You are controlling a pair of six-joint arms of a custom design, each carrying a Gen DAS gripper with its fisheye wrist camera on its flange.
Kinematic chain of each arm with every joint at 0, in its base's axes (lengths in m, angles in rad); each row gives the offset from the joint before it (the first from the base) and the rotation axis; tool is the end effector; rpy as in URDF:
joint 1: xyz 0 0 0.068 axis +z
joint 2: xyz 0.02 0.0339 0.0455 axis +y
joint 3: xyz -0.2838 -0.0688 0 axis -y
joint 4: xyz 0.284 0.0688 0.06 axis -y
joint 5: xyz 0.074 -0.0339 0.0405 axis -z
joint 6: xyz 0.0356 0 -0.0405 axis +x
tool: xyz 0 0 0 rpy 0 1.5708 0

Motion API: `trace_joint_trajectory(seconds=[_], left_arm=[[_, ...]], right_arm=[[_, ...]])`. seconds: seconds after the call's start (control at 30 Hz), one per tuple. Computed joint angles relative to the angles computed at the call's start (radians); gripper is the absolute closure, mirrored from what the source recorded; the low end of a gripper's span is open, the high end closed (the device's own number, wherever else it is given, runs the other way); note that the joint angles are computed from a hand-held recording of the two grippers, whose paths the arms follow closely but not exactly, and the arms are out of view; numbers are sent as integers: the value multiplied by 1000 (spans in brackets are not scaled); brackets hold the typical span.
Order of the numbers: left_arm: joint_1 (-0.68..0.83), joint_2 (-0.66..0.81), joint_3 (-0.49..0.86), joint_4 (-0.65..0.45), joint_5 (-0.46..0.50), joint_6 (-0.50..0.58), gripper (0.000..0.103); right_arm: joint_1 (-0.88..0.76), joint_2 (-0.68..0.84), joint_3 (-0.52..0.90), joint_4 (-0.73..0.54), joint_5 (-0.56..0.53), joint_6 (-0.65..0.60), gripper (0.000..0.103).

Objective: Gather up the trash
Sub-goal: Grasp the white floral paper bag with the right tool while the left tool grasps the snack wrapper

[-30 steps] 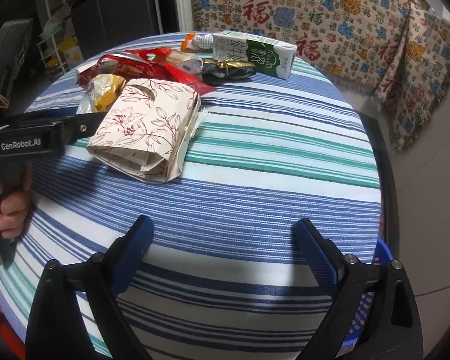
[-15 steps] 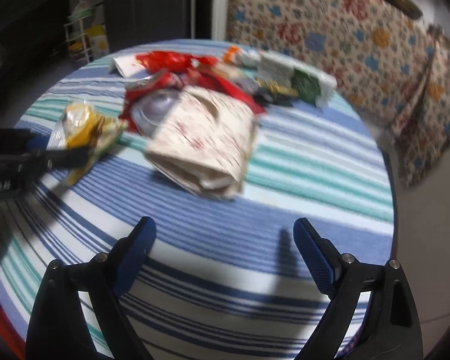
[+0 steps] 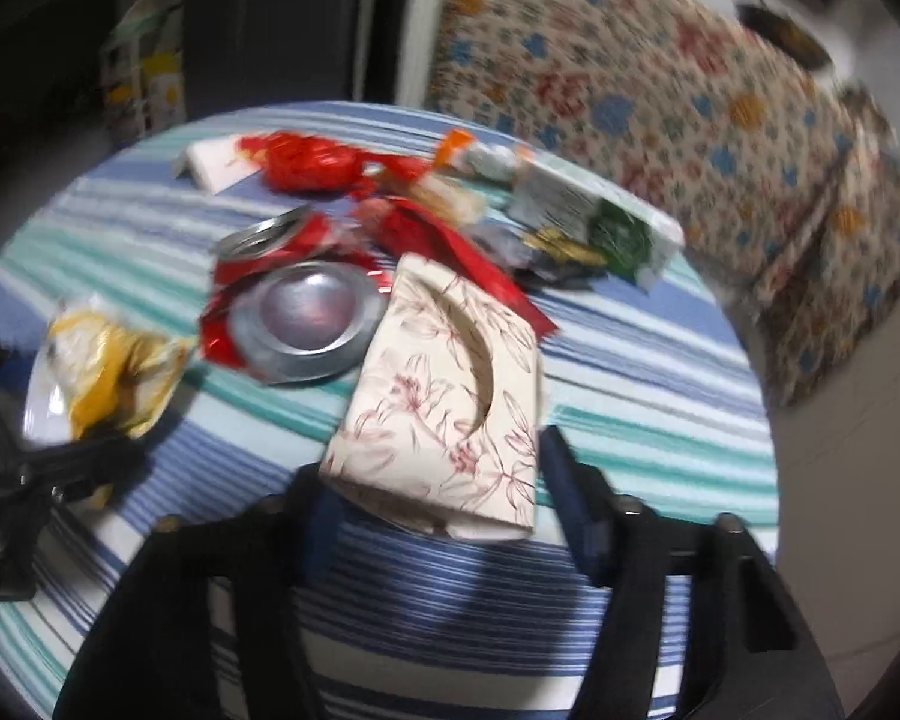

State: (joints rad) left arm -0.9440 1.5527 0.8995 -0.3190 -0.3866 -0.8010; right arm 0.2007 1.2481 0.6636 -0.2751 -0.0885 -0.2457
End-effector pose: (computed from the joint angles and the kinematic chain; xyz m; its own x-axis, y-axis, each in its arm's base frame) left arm 0.2086 -0.2652 0.1839 -0.7864 -0.0480 -0.6158 0.0874 0.9783 -0.1878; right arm 0.2653 0.0572 0.1931 -0.6580 -0.3811 -0.6494 -0.4280 0.8989 -0.0938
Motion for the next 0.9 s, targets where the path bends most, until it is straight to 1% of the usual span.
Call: trace_joint_trajectory(seconds=[0.03, 0.07, 0.1, 0.13, 0.17, 0.23, 0.27, 0.4, 0.43, 0.47, 0.5, 0.57, 0.6, 0.63, 0.67, 0.7, 0.73, 0.8, 0.87, 0.9], left_arm=[[2, -2, -1, 3, 2, -1, 35], [5, -4, -4, 5, 5, -2, 35], [7, -7, -6, 7, 5, -5, 35], [9, -11, -9, 8, 5, -9, 35], [10, -15, -13, 13, 5, -12, 35], [13, -16, -16, 19, 5, -14, 35], [14, -13, -16, 25, 8, -14, 35], [4, 15, 9, 14, -17, -11, 36], [0, 22, 18, 8, -25, -8, 36], [-3, 24, 21, 7, -31, -6, 38], [-5, 26, 23, 8, -32, -3, 45], [-8, 30, 28, 5, -36, 4, 46], [-9, 31, 29, 3, -38, 7, 47], [-9, 30, 29, 3, -39, 10, 47], [-10, 29, 28, 4, -39, 12, 49], [-10, 28, 27, 5, -40, 13, 50], [-10, 28, 29, 4, -39, 15, 50], [-12, 29, 30, 3, -40, 18, 51], [-11, 27, 29, 4, -38, 18, 53], [-11, 27, 28, 5, -38, 17, 53]], right_arm=[[-32, 0, 9, -21, -42, 9, 52], [-83, 11, 29, -53, -114, 19, 54], [-144, 28, 57, -98, -207, 26, 55], [-172, 28, 65, -124, -253, 32, 55], [-224, 48, 89, -173, -334, 29, 55], [-280, 68, 106, -224, -406, 11, 55], [-294, 77, 111, -235, -419, 3, 55], [-282, 57, 93, -213, -379, 0, 54], [-278, 50, 90, -209, -372, 0, 52], [-275, 47, 88, -205, -368, 0, 50], [-272, 44, 87, -202, -361, -4, 48], [-266, 39, 85, -195, -341, -9, 47], [-259, 32, 80, -187, -321, -8, 46], [-257, 25, 75, -181, -309, -10, 39], [-252, 12, 66, -169, -288, -13, 36], [-245, -5, 54, -151, -264, -16, 27], [-240, -24, 42, -135, -243, -21, 22], [-223, -61, 21, -105, -201, -43, 21], [-209, -62, 23, -108, -186, -62, 23], [-205, -54, 26, -113, -185, -68, 28]])
